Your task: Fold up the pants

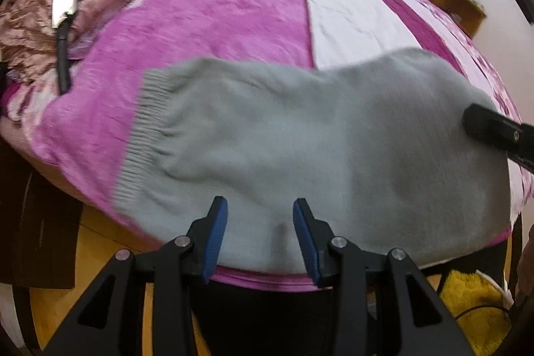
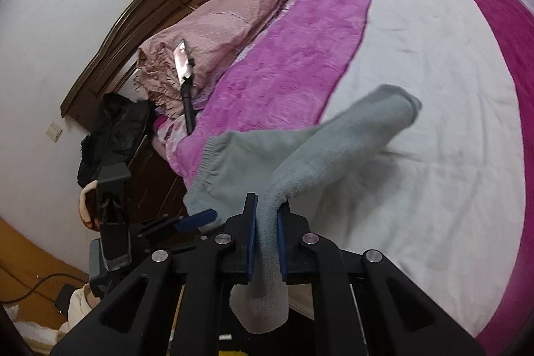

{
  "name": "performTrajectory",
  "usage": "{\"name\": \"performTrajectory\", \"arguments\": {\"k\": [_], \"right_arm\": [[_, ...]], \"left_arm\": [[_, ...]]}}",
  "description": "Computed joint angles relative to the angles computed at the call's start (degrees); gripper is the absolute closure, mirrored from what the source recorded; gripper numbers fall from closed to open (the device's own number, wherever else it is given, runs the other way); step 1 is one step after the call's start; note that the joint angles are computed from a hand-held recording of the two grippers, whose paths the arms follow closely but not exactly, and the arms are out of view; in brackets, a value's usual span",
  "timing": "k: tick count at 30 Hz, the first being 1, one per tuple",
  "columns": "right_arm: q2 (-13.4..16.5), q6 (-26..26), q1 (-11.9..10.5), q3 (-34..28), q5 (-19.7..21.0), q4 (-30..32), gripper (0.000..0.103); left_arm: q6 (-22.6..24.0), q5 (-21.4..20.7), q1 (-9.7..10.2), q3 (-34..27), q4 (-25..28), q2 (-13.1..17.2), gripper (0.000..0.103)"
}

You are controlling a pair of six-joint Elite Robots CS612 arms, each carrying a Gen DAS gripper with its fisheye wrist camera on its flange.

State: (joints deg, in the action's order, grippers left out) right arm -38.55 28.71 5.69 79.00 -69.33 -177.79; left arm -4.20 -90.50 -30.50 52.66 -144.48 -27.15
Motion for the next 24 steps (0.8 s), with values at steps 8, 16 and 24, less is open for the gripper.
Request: {"name": "performTrajectory", "arguments": {"k": [8,16,24], "right_arm": [[2.6,-2.6,0.5,-6.2,5.3,2.1,0.100],[6.5,-1.8,1.0,-14.1,11.1,6.0,0.100],[12.3,-2.6,2.3,-25.4,15.9,13.8,0.100]], "left_arm": [[-2.5,4.7,1.70,-2.0,-0.1,0.4,0.060],[-3.5,6.2,3.03,-5.3,1.2,2.1,0.060],[-5.5,6.6,4.37,-8.3,2.7,3.7,0.060]]}}
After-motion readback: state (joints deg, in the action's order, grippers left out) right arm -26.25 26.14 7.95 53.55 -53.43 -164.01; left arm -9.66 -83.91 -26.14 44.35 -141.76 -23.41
